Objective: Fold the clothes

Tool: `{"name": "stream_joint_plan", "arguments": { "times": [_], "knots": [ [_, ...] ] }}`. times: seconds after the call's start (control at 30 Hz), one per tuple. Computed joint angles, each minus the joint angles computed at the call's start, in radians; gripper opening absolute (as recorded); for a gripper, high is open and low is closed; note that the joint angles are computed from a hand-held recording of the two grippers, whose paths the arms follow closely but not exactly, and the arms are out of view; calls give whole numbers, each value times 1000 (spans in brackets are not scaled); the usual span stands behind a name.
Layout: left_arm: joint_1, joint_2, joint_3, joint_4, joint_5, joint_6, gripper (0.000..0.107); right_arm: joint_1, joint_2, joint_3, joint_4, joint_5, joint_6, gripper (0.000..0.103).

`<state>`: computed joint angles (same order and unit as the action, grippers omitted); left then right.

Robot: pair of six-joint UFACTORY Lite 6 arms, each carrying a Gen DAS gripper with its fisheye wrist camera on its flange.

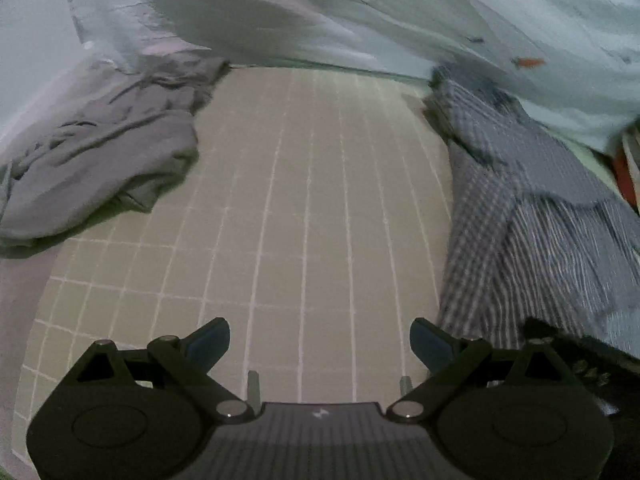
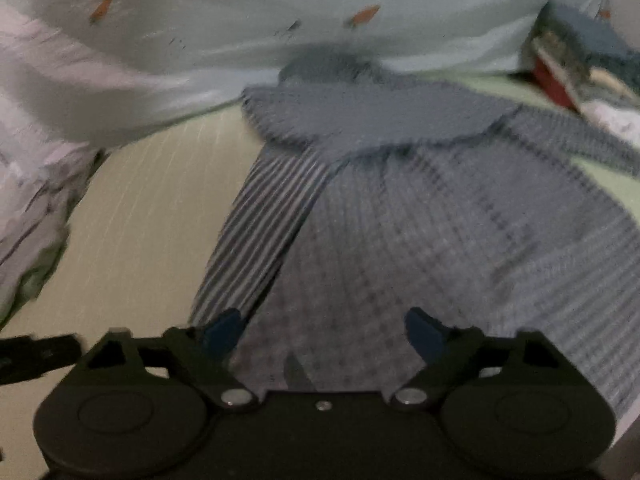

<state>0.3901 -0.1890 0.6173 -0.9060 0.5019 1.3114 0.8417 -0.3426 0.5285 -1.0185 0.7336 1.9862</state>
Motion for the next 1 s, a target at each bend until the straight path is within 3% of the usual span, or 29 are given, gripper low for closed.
{"name": "stream_joint_plan", "arguments": {
  "times": [0.13, 0.2, 0.33, 0.4, 0.47, 0.67, 0.87, 1.0],
  "knots": [
    [64, -35, -52, 17, 23, 99, 96, 111, 47, -3, -37, -60, 118, 74],
    [108, -51, -65, 24, 45, 144, 96, 137, 88, 14, -53, -87, 142, 60],
    [206, -73, -81, 23, 97, 246, 97, 148, 140, 24, -110, -150, 223, 41],
    [236, -82, -85, 32, 107, 269, 97, 156, 146, 17, -147, -170, 263, 14],
    [260, -88, -87, 39, 116, 286, 96, 169, 153, 18, -169, -169, 276, 6],
    [253, -109, -91, 19, 132, 271, 97, 208, 21, -19, -128, -92, 188, 5],
    [116, -203, -164, 47, 130, 165, 97, 276, -378, -134, 16, 186, -38, 5],
    [-7, -286, -219, 73, 103, 77, 96, 194, -646, -192, 95, 329, -328, 5]
  ]
}}
